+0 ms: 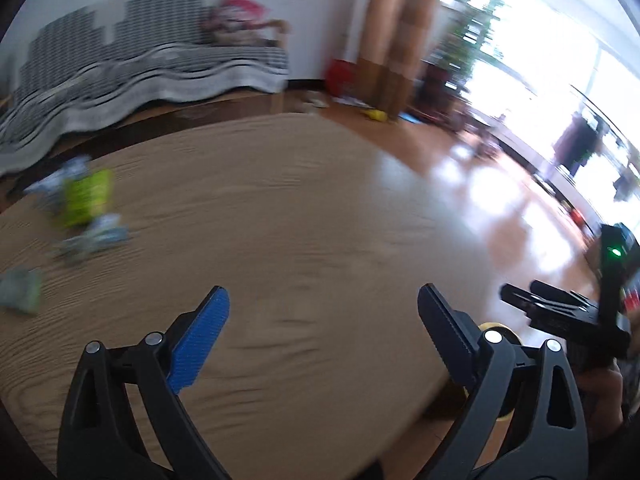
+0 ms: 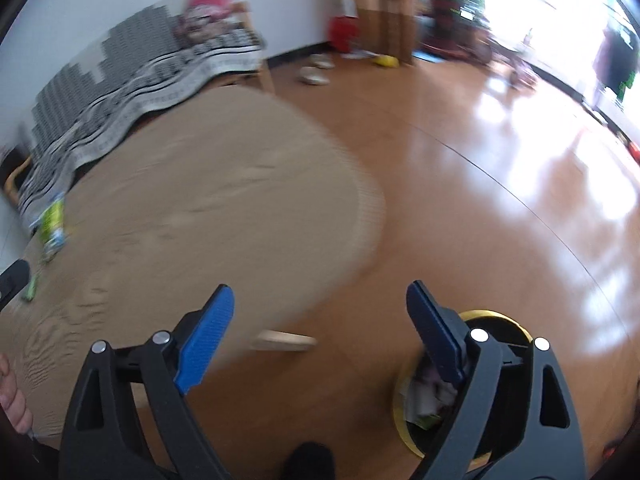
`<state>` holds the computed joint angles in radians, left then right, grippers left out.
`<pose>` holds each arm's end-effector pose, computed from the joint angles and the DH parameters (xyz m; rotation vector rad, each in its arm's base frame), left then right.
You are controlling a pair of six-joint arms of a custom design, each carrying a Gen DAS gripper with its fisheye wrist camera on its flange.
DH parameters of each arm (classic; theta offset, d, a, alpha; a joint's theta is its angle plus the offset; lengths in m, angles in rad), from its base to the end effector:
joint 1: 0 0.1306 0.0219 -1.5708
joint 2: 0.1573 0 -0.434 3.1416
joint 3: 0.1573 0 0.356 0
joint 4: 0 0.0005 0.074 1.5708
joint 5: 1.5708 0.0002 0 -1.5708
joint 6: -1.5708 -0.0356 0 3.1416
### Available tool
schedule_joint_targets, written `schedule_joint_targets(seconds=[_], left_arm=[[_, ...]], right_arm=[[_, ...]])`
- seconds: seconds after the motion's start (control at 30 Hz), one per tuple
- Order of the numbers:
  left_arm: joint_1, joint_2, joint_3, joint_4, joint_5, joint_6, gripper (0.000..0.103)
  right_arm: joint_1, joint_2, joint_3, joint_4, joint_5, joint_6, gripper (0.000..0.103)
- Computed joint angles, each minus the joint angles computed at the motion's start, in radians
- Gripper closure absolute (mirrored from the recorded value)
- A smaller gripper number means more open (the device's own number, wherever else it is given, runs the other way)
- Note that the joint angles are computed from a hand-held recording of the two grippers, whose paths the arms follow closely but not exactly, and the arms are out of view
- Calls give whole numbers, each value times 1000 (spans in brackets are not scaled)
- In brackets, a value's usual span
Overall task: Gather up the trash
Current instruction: 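Move both open tools back over the table of trash, then grasp the light-blue snack packet with the right tool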
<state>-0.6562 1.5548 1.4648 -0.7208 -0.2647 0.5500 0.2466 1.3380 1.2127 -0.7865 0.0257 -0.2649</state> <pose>0.4111 -0.3054 0.4496 0.0000 2.3625 -0.2758 0.3973 0.0985 0.4321 0.0338 2.4913 0.1845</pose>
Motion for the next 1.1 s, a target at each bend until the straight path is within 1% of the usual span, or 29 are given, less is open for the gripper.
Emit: schedule_joint_targets(seconds=[0.13, 0.2, 0.23, 0.3, 0.4, 0.5, 0.6, 0.7, 0.83, 0.93, 1.03, 1.07, 1.1], left_arm=[[129, -112, -115, -33, -23, 61, 11], [197, -168, -175, -41, -36, 76, 11], [223, -184, -185, -50, -43, 78, 11], [280, -225, -227, -52, -45, 77, 11], [377, -286, -292, -51, -27, 77, 11], [429, -323, -323, -56, -28, 72, 11], [483, -348, -351, -60, -30, 61, 10], [528, -355, -363, -71, -21, 70, 10], [578, -340, -364, -68, -8, 76, 10], [590, -326, -353, -71, 3, 95, 10], [592, -310, -341, -68, 1, 90, 10], [588, -306, -339, -66, -12, 86, 10], [585, -303, -338, -65, -19, 85, 10]], right_arm=[[141, 83, 94, 3, 7, -20, 17], [214, 139, 157, -4, 10, -25, 17], [252, 174, 197, -13, 10, -24, 17], [302, 221, 255, -25, 5, -20, 17], [372, 288, 337, -37, -4, -24, 17], [426, 356, 424, -46, -16, -35, 16], [456, 420, 498, -57, -40, -61, 15], [471, 498, 592, -101, -107, -115, 15], [490, 602, 733, -168, -140, -150, 15], [483, 669, 831, -199, -170, -206, 16], [480, 731, 924, -231, -200, -244, 20], [481, 745, 947, -244, -194, -245, 22], [484, 759, 971, -254, -183, -247, 26]])
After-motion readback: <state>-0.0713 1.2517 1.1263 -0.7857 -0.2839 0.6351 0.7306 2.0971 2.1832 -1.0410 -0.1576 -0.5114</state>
